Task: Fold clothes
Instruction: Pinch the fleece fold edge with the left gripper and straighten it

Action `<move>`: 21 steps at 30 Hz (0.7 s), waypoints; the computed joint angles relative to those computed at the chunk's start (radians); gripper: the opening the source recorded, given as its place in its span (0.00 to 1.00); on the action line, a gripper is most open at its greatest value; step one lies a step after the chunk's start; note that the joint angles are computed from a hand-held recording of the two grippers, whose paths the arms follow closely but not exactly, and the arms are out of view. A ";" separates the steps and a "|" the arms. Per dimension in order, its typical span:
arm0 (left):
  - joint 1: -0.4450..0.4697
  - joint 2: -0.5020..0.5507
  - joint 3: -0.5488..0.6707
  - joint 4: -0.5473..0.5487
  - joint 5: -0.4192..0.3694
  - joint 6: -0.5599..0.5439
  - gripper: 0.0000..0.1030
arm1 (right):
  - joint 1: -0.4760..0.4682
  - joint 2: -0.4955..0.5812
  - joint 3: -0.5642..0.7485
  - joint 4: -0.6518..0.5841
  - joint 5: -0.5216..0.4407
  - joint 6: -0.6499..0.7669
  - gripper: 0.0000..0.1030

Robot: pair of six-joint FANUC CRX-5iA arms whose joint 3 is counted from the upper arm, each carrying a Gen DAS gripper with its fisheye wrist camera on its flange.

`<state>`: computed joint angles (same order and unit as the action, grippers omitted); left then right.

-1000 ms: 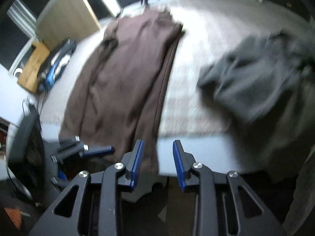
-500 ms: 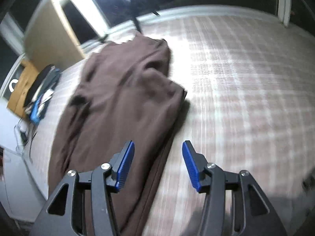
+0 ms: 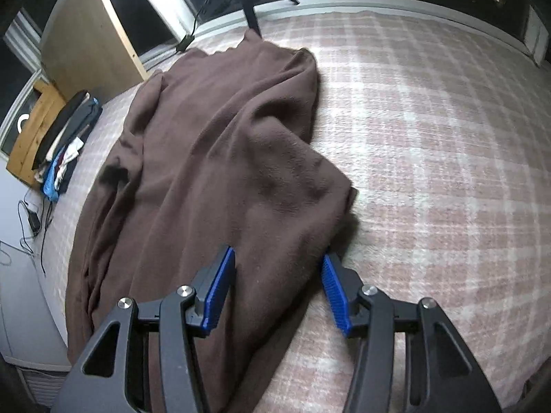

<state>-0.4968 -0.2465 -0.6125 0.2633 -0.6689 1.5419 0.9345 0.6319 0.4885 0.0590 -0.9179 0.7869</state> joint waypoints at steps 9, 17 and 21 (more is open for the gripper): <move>-0.176 0.140 0.175 -0.388 -0.014 0.301 0.50 | -0.017 -0.040 -0.083 -0.011 0.085 -0.067 0.49; 0.043 0.001 -0.064 0.079 0.105 0.042 0.01 | -0.013 0.029 0.012 -0.038 0.050 -0.024 0.24; 0.125 -0.117 -0.159 0.193 0.105 -0.003 0.01 | -0.018 0.013 0.012 -0.061 0.084 -0.057 0.11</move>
